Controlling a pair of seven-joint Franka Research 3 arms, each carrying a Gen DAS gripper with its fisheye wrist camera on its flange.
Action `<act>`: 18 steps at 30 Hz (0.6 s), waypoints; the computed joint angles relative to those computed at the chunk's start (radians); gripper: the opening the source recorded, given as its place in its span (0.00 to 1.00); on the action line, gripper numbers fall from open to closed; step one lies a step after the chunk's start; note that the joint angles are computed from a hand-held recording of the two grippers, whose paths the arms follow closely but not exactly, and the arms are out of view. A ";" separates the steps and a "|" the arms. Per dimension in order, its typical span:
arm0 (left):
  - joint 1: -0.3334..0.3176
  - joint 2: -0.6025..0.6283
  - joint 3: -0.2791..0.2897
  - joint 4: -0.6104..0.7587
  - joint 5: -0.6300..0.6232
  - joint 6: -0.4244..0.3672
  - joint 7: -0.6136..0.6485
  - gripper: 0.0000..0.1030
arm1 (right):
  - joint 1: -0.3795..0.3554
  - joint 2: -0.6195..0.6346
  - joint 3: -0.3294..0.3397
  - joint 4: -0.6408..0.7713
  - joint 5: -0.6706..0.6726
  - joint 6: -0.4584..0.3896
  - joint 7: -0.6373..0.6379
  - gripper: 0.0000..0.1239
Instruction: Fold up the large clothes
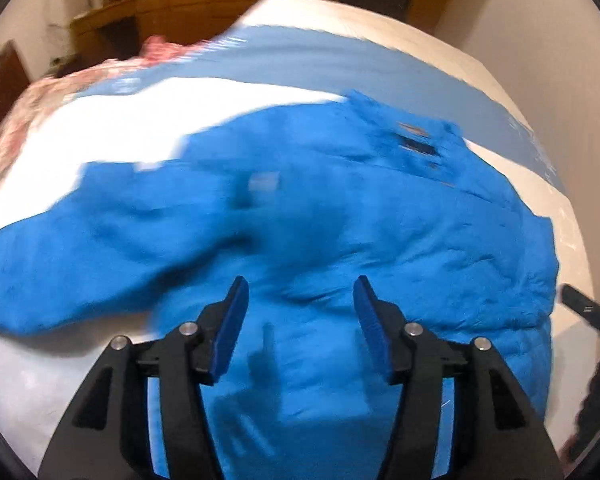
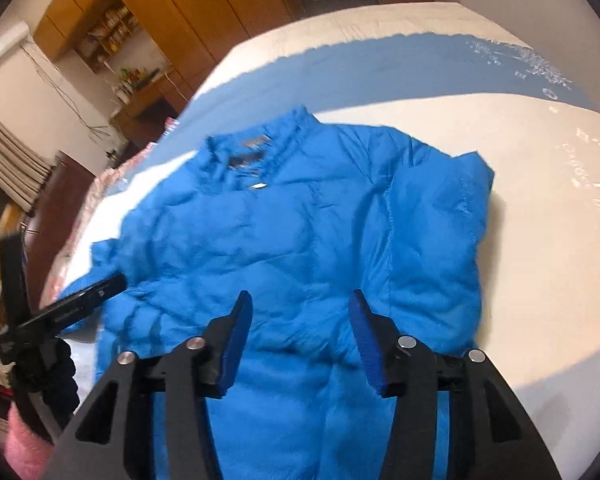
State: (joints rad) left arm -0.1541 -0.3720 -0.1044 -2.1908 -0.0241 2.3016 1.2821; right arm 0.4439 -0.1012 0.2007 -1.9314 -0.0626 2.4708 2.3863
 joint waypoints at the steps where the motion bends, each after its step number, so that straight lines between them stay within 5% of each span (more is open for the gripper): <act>1: 0.020 -0.044 0.018 -0.031 0.008 -0.019 -0.004 0.54 | 0.004 -0.008 0.007 0.008 -0.009 -0.032 0.013 0.44; 6: 0.156 -0.203 0.105 -0.144 0.083 -0.093 -0.033 0.55 | 0.026 -0.006 0.023 0.040 0.008 -0.103 0.030 0.46; 12: 0.366 -0.257 0.234 -0.185 0.152 -0.122 -0.083 0.55 | 0.051 0.042 0.028 0.099 -0.030 -0.151 0.060 0.46; 18: 0.435 -0.153 0.398 -0.148 -0.059 -0.054 -0.032 0.55 | 0.071 0.090 0.015 0.157 -0.062 -0.190 0.107 0.46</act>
